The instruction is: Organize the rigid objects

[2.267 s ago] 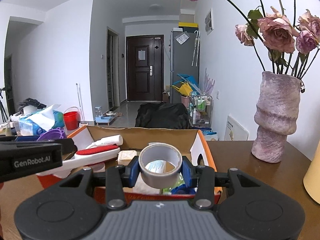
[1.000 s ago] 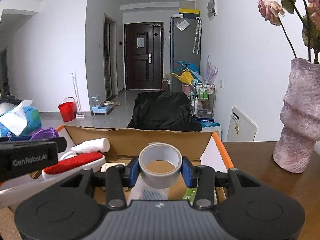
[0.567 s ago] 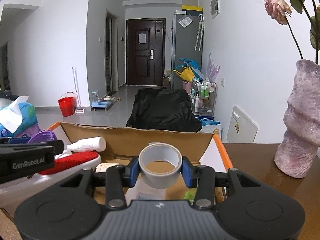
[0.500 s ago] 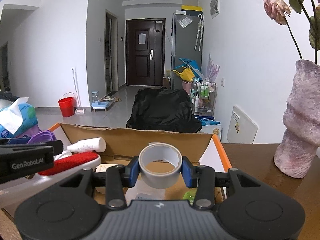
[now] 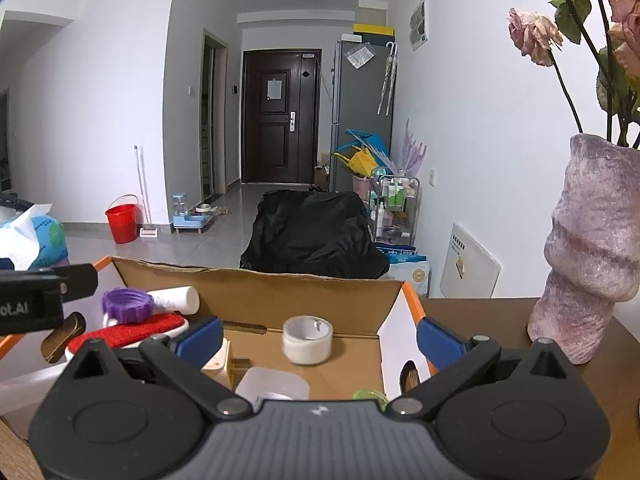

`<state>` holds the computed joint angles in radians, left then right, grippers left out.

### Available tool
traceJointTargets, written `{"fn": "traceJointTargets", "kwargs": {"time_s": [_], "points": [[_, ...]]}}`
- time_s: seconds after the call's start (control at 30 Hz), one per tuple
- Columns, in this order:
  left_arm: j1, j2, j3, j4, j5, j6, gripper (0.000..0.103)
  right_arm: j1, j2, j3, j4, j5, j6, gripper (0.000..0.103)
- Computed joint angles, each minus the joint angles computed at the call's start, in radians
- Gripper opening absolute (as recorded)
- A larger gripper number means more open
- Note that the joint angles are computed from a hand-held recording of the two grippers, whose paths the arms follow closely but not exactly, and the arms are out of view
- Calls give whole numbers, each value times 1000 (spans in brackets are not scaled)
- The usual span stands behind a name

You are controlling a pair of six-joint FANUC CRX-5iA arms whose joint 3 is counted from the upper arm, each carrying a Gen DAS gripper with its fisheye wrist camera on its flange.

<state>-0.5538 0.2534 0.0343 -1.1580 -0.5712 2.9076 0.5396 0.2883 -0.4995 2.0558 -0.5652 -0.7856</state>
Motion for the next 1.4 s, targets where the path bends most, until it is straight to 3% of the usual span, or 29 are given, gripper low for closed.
{"fn": "traceJointTargets", "kwargs": {"time_s": [0.37, 0.87, 1.2, 1.4], "points": [[-13, -32, -26, -23, -2, 22, 103, -1, -41, -43, 27, -20, -37, 103], [-65, -169, -143, -98, -16, 82, 103, 1, -196, -175, 101, -40, -94, 103], [-128, -289, -241, -127, -64, 107, 103, 96, -320, -281, 36, -116, -46, 103], [-185, -355, -290, -127, -133, 112, 103, 214, -376, -330, -112, -209, 24, 103]]}}
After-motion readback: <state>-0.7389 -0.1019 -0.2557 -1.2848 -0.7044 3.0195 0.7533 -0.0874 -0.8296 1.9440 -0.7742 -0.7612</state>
